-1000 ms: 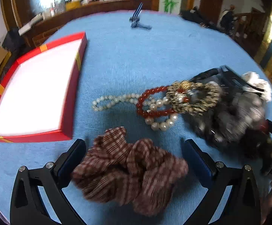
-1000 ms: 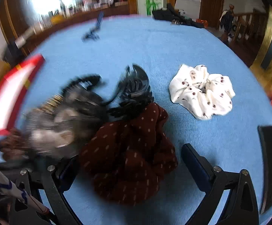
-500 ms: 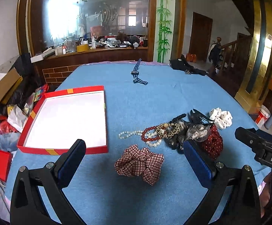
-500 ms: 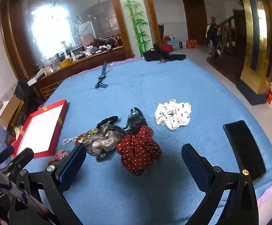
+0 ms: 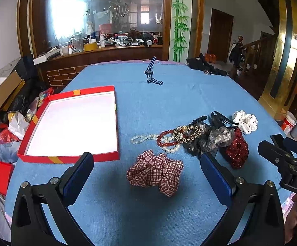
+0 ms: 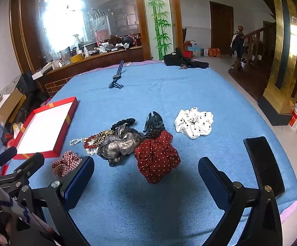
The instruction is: Organize jewelry
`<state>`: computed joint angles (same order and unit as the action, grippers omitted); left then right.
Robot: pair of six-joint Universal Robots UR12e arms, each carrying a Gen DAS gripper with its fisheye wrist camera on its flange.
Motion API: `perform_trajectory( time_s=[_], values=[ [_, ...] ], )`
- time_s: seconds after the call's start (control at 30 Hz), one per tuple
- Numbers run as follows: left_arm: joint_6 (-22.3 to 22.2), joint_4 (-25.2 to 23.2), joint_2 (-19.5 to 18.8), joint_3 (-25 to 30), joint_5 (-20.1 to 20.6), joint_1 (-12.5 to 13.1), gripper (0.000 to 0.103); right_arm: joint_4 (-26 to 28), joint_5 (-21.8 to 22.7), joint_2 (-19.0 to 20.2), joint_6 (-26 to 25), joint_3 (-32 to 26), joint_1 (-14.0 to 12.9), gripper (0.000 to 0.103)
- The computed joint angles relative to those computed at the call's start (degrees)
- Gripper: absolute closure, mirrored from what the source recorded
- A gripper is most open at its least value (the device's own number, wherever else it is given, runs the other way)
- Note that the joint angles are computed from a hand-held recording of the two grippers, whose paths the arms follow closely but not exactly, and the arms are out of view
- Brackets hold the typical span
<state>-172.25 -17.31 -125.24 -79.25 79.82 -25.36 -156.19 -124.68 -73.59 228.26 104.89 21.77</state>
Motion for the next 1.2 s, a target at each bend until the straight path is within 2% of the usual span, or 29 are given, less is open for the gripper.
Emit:
perform_trajectory(
  time_s=[1.2],
  values=[
    [1.01,-7.35,-2.7,3.89,-0.01,-0.26,0.0,2.6,5.18,0.9,0.19,-0.76,-2.11,0.0]
  ],
)
